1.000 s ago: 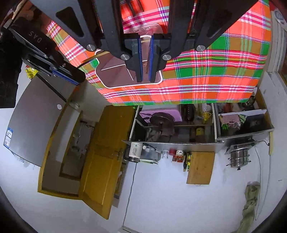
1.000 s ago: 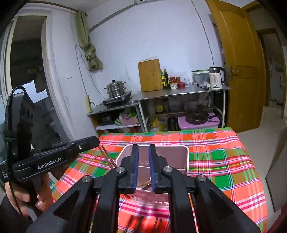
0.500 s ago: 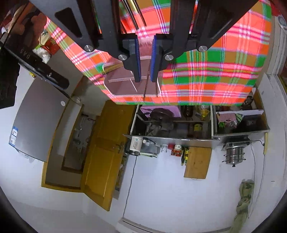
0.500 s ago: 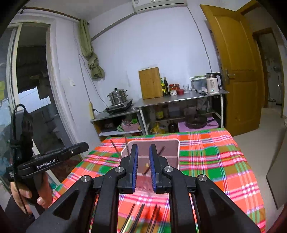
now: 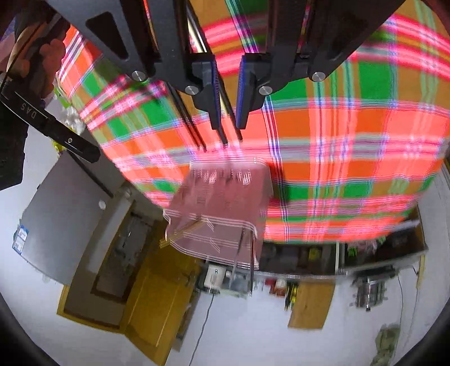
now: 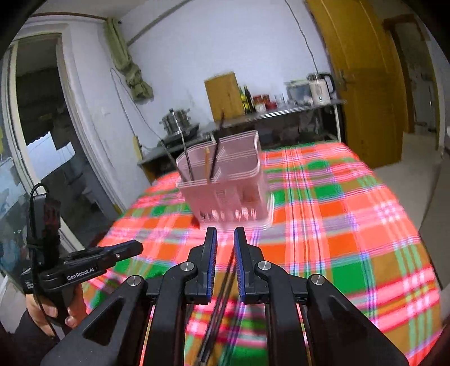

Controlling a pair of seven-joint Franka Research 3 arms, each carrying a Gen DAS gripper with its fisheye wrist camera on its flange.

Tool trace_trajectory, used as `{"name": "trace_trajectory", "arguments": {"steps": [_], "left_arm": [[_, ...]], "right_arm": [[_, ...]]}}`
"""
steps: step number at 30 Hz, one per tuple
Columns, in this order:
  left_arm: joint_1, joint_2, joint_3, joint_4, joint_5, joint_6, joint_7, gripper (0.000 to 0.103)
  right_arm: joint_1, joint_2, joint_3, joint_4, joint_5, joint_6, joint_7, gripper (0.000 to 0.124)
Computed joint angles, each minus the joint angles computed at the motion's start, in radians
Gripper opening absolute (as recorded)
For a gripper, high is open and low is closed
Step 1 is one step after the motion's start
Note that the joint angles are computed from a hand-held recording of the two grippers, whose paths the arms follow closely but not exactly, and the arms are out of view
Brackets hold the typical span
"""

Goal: Organize utensils
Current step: 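Move both tools back down to the remaining chopsticks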

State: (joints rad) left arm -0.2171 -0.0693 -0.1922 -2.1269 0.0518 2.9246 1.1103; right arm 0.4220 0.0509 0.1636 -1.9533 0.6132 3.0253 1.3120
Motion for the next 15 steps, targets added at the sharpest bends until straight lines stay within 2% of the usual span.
{"name": "trace_trajectory", "arguments": {"steps": [3, 9, 13, 15], "left_arm": [[-0.016, 0.016, 0.004, -0.011, -0.079, -0.016, 0.054, 0.010], [-0.017, 0.055, -0.014, 0.012, -0.097, -0.062, 0.067, 0.010], [-0.010, 0.081, -0.021, 0.042, -0.050, -0.087, 0.023, 0.010], [-0.007, 0.101, -0.023, 0.062, -0.026, -0.102, -0.002, 0.014]], "right_arm": [[0.000, -0.004, 0.001, -0.029, 0.018, -0.018, -0.002, 0.013], [0.002, 0.010, -0.003, -0.030, -0.017, -0.049, 0.019, 0.013], [-0.001, 0.021, 0.003, -0.022, -0.001, -0.062, -0.005, 0.013], [-0.001, 0.027, 0.004, -0.018, -0.002, -0.067, -0.007, 0.013]]}}
